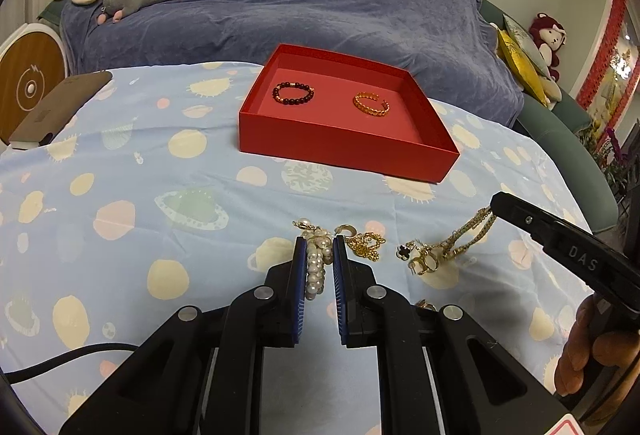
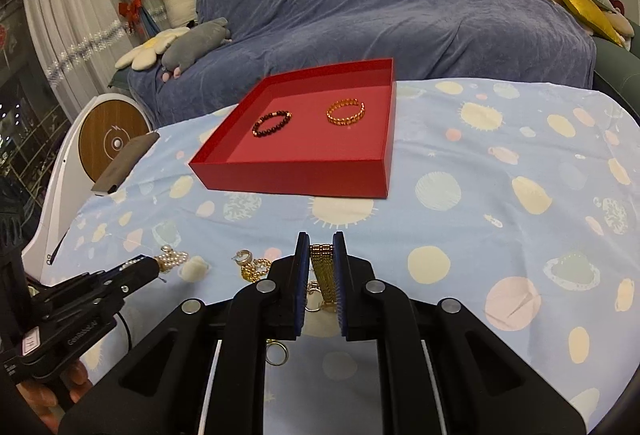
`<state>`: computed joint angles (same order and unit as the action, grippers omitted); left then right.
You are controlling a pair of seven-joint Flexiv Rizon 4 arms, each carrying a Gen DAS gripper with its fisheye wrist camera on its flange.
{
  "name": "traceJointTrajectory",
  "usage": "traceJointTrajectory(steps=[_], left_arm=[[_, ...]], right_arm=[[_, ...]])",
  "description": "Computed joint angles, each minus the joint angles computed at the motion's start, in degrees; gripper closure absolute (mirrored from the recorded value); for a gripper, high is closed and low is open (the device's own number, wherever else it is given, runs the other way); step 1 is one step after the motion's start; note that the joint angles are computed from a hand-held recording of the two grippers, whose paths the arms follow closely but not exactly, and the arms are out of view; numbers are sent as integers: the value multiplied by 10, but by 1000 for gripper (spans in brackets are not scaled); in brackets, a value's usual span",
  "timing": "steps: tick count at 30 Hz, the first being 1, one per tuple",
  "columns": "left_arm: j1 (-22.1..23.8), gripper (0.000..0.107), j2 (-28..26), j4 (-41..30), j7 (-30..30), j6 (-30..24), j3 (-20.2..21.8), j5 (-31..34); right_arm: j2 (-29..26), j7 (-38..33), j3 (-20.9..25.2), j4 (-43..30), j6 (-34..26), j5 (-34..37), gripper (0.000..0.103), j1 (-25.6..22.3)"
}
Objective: Organize jewelry
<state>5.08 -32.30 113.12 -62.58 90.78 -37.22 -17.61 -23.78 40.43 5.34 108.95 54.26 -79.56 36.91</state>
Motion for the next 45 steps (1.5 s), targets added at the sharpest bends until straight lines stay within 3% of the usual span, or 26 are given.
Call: traceJointTrajectory(steps=[5,14,30,35,45], left_arm=[[-3,96,-1,-6,-4,2,-3,0],[-7,96,-2,-9,-6,-1,-7,4],[-30,96,-2,-20,1,-13,20,-11],[-39,96,-2,-20,4,-15,28,-14],[-45,96,-2,-20,7,-15,33,-21]], right_arm=[[13,19,1,8,-2,-22,92,-4],[-4,0,6,15,21,18,92,-8],[22,2,21,51,-19,60,89,3],[0,-34,20,38,-3,87,74,8],[-13,-45,2,36,14,106,74,24]])
